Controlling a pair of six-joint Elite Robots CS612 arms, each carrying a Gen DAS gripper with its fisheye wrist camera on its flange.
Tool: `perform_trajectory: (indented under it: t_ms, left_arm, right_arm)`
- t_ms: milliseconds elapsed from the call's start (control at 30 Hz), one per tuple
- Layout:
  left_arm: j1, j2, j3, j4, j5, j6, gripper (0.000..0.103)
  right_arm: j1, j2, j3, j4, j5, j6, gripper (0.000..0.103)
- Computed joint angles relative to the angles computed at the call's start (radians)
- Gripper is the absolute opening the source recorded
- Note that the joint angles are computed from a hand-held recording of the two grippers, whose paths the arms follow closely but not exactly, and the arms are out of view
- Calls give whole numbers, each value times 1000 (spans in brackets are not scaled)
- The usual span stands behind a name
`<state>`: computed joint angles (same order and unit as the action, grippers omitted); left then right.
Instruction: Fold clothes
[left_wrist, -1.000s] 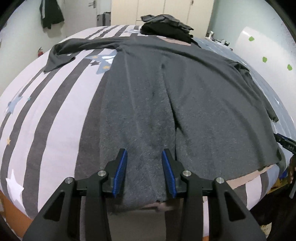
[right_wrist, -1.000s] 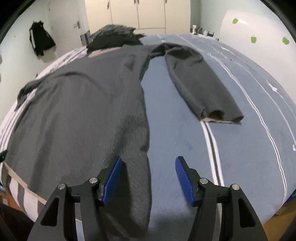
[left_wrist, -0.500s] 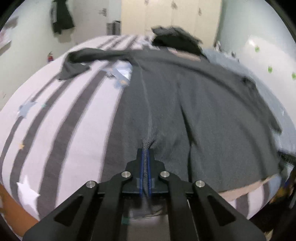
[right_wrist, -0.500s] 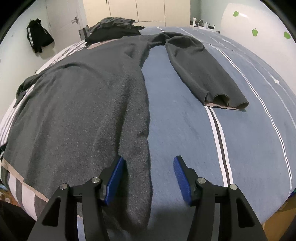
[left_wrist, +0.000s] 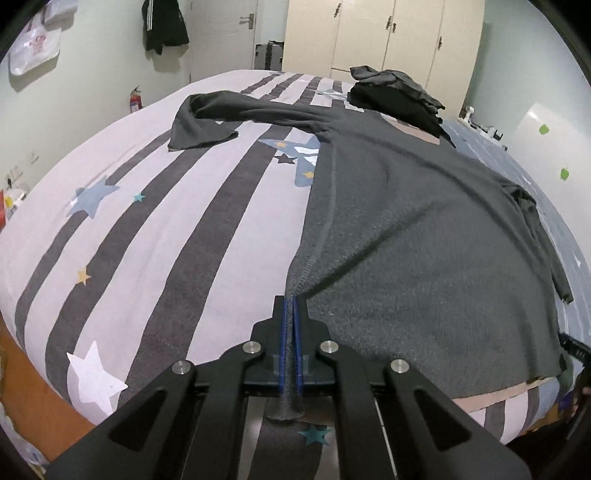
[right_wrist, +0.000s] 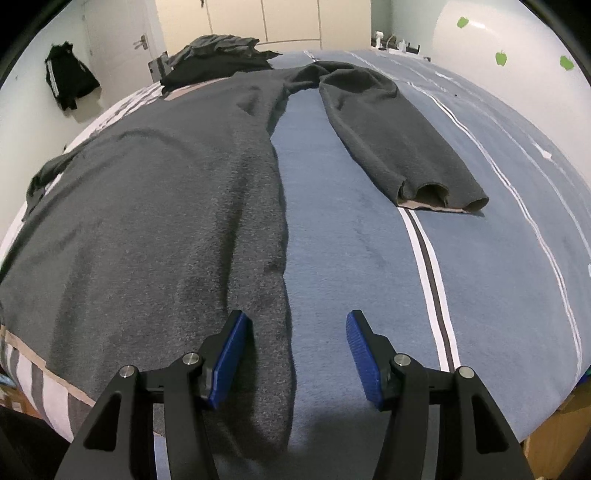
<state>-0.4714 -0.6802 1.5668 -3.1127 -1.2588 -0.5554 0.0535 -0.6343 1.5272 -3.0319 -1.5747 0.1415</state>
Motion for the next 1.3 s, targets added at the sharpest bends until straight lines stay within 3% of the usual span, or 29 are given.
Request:
perform_trajectory:
  t_ms: [133,267,500,700,733,800,833,967,1067,1300]
  left_arm:
    - [0,-2,7,-23,18,3,2]
    - [-1,-9,17,-46,50,-2,2]
    - [15,-23,37,-25,84,-90,2]
    - [11,-18,25,45,84,-67,2]
    - [13,-19,26,48,79,-75,2]
    - [15,-19,24,59,73,-82,2]
    - [16,-18,23,67,70,-85,2]
    - [16,-22,24,68,70,-88,2]
    - [16,-29,26,57,66,-92,2]
    - [-5,-67,34,-10,23,-57,2]
  right_arm:
    - [-3,0,-2,5,18,-5,53]
    - [-14,-5,4,6,116,-7,54]
    - [-14,-2,-3,13,140,-11,54]
    - [-7,3,-5,7,138,-19,54]
    - [-3,2,-4,5,143,-32,51]
    - [-2,2,-4,6,172,-56,26]
    - [0,2,-7,18,181,-70,8]
    - [8,6,-15,19,165,-91,5]
    - [1,-1,-9,-15,149,-56,4]
    - [-33,-75,31,-80,119,-35,4]
